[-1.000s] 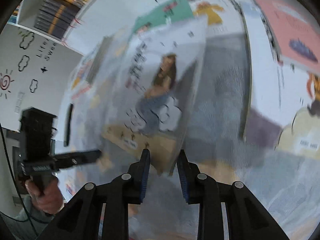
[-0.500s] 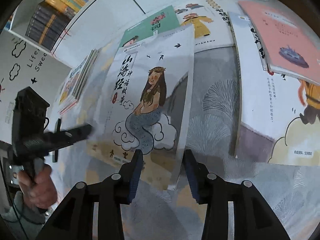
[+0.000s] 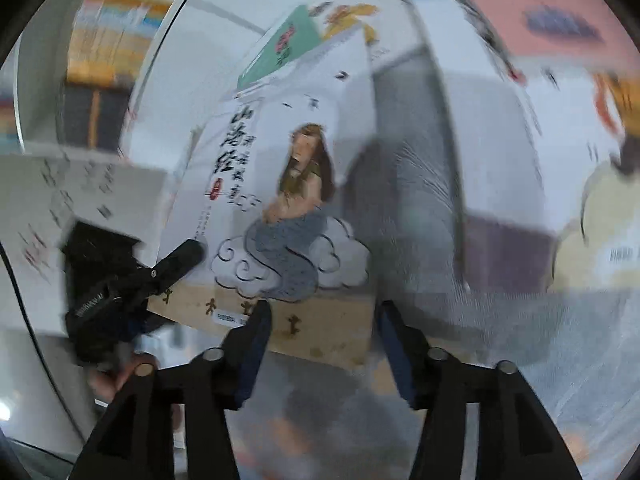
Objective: Organize books
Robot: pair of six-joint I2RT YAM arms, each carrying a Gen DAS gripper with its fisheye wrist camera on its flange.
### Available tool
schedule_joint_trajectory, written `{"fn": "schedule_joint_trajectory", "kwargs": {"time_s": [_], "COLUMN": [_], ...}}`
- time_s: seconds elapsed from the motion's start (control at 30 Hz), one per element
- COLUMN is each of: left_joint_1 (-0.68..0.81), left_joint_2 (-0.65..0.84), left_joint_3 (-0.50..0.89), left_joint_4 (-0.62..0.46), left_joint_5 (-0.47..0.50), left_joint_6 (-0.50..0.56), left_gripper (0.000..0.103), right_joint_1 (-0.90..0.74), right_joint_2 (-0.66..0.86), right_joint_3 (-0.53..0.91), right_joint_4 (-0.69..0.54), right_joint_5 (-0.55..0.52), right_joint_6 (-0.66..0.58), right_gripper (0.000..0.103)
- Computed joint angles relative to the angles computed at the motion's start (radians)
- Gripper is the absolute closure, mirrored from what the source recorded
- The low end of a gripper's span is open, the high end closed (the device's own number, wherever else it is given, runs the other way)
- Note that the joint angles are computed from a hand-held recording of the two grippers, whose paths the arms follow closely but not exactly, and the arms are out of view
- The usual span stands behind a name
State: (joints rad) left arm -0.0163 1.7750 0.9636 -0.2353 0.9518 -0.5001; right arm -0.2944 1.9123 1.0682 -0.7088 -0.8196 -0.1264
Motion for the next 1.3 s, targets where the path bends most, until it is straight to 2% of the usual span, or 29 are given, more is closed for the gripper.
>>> {"fn": "schedule_joint_trajectory", "kwargs": {"time_s": [0.03, 0.17, 0.3, 0.33, 0.37, 0.47, 0.53, 0.6, 0.67, 0.83, 0.97, 1.03, 1.2, 1.3], "left_joint_1": [0.009, 0.011, 0.03, 0.038, 0.031, 0.035, 0.024, 0.03, 0.064, 0.215, 0.399, 0.497, 0.65, 0.696], "left_joint_2": [0.005, 0.041, 0.056, 0.043, 0.037, -0.018, -0.07, -0.127, -0.172, -0.272, -0.314, -0.289, -0.155, -0.059], "left_joint_3": [-0.001, 0.047, 0.004, -0.011, -0.01, 0.014, 0.007, -0.016, -0.042, -0.069, -0.012, 0.054, 0.236, 0.352], "left_joint_4": [0.037, 0.034, 0.125, 0.112, 0.099, -0.098, -0.158, -0.177, -0.196, -0.269, -0.406, -0.49, -0.576, -0.588], "left_joint_5": [0.033, 0.093, 0.161, 0.162, 0.146, 0.009, -0.065, -0.095, -0.082, -0.013, 0.035, 0.056, 0.058, 0.049], "left_joint_6": [-0.02, -0.055, -0.162, -0.148, -0.138, 0.069, 0.151, 0.2, 0.236, 0.291, 0.418, 0.505, 0.627, 0.661], "left_gripper": [0.096, 0.095, 0.095, 0.095, 0.095, 0.097, 0.097, 0.097, 0.096, 0.094, 0.094, 0.094, 0.094, 0.094], "right_joint_1": [-0.031, -0.103, -0.075, -0.059, -0.051, -0.002, 0.04, 0.106, 0.167, 0.304, 0.465, 0.561, 0.736, 0.789], "right_joint_2": [0.021, 0.115, 0.161, 0.154, 0.142, 0.015, -0.066, -0.164, -0.238, -0.352, -0.322, -0.269, -0.086, 0.064], "right_joint_3": [0.006, 0.045, 0.058, 0.044, 0.031, -0.034, -0.049, -0.07, -0.071, -0.056, 0.04, 0.124, 0.363, 0.538], "right_joint_4": [-0.017, -0.065, 0.001, 0.054, 0.086, 0.157, 0.137, 0.126, 0.103, 0.072, 0.115, 0.14, 0.17, 0.157], "right_joint_5": [-0.044, -0.199, -0.316, -0.331, -0.331, -0.192, -0.091, 0.033, 0.114, 0.186, 0.217, 0.243, 0.321, 0.324], "right_joint_6": [-0.007, -0.022, 0.059, 0.112, 0.134, 0.138, 0.089, 0.039, -0.011, -0.05, 0.034, 0.085, 0.176, 0.227], "right_gripper": [0.048, 0.048, 0.048, 0.059, 0.064, 0.076, 0.077, 0.077, 0.077, 0.077, 0.077, 0.076, 0.074, 0.074]}}
